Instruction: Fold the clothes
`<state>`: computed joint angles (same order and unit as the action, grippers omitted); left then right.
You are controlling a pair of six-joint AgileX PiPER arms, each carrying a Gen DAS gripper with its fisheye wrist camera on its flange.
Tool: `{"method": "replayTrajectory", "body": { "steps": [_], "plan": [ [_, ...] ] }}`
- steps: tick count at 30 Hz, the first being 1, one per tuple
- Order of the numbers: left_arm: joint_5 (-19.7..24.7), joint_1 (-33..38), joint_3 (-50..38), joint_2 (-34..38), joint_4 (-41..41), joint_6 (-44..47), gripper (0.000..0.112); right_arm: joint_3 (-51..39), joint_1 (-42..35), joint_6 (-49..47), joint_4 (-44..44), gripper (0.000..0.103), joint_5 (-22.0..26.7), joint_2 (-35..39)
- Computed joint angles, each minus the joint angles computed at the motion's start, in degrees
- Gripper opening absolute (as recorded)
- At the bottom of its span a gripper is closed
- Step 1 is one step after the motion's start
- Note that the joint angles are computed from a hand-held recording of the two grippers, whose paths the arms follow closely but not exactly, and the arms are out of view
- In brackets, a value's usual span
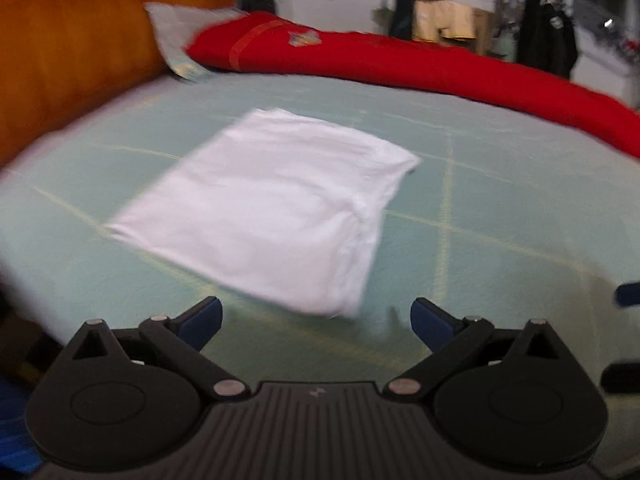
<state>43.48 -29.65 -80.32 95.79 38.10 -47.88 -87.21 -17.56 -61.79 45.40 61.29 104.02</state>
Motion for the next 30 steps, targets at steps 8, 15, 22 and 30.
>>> {"method": "replayTrajectory", "body": {
  "steps": [8, 15, 22, 30],
  "plan": [
    [12.5, -10.2, 5.6, -6.6, 10.6, -8.7, 0.102, 2.9, 0.5, 2.1, -1.3, 0.103, 0.3, -3.5],
    [17.8, -13.2, 7.1, -11.4, 6.3, -12.3, 0.102, 5.9, 1.7, 2.5, -2.6, 0.103, -0.1, -9.0],
    [23.3, -18.3, 7.9, -14.6, 9.6, -17.0, 0.102, 7.0, 2.6, 3.6, -3.3, 0.103, 0.0, -13.8],
    [24.9, -21.0, 7.0, -16.6, 7.4, -19.7, 0.102, 10.6, 1.7, 2.4, -2.0, 0.103, 0.6, -20.0]
  ]
}}
